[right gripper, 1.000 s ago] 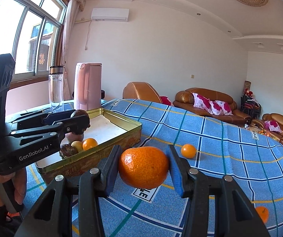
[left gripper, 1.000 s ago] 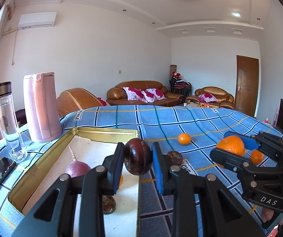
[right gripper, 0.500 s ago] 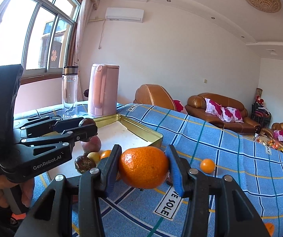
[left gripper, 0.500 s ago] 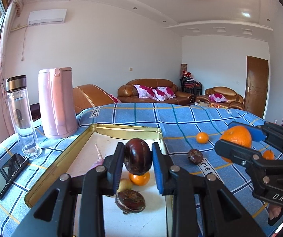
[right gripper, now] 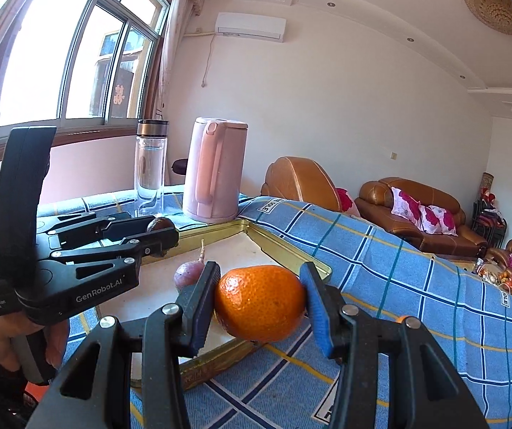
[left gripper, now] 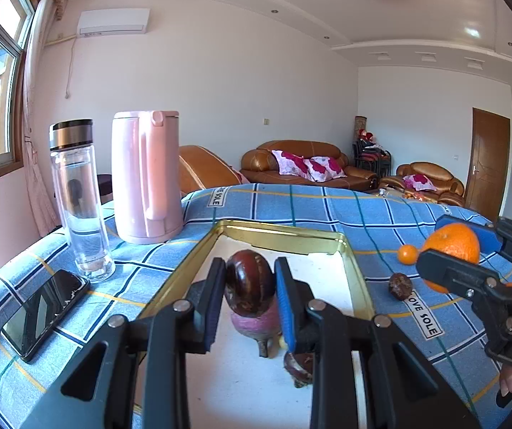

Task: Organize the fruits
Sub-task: 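Lower the orange and brown fruit into the tray and open both tools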

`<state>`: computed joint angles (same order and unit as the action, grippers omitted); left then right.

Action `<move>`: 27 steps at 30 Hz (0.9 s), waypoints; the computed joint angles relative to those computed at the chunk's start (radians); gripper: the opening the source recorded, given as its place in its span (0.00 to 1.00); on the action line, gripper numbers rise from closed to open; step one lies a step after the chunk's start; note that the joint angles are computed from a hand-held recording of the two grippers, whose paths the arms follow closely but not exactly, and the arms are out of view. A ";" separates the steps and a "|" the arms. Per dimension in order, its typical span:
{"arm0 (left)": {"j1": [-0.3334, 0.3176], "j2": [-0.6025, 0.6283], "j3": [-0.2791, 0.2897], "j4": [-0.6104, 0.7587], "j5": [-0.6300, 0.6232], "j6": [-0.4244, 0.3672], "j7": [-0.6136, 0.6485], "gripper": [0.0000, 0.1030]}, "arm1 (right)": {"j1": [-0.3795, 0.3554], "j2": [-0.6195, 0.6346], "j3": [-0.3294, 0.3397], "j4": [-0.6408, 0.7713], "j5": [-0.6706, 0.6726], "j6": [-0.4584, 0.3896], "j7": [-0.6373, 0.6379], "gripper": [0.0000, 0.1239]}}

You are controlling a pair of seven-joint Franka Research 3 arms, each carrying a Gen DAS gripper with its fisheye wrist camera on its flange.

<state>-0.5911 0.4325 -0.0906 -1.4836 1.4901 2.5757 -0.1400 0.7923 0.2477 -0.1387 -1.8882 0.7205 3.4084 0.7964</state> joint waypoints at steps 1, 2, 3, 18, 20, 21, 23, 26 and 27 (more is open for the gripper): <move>0.004 -0.002 0.001 -0.005 -0.006 -0.001 0.003 0.28 | 0.000 0.005 0.002 0.007 -0.002 -0.004 0.001 0.39; 0.006 -0.005 0.000 -0.011 -0.014 -0.005 0.006 0.28 | -0.001 0.010 0.004 0.014 -0.008 -0.009 0.004 0.39; 0.011 -0.008 0.000 -0.017 -0.025 -0.007 0.011 0.28 | -0.001 0.016 0.004 0.022 -0.016 -0.016 0.010 0.39; 0.041 -0.012 -0.005 -0.037 -0.163 -0.021 0.136 0.28 | 0.004 0.094 -0.020 0.107 -0.209 -0.130 0.186 0.39; 0.045 -0.013 -0.004 -0.040 -0.175 -0.016 0.143 0.28 | 0.008 0.103 -0.028 0.118 -0.238 -0.146 0.208 0.39; 0.046 -0.014 -0.004 -0.041 -0.181 -0.013 0.148 0.28 | 0.010 0.107 -0.030 0.122 -0.253 -0.153 0.219 0.39; 0.050 -0.012 -0.005 -0.040 -0.196 -0.008 0.164 0.28 | 0.007 0.114 -0.029 0.129 -0.280 -0.165 0.241 0.39; 0.052 -0.008 -0.005 -0.037 -0.220 -0.004 0.190 0.28 | 0.000 0.128 -0.024 0.146 -0.320 -0.183 0.274 0.39; 0.053 -0.006 -0.005 -0.035 -0.230 -0.004 0.199 0.28 | -0.001 0.133 -0.025 0.151 -0.334 -0.190 0.286 0.39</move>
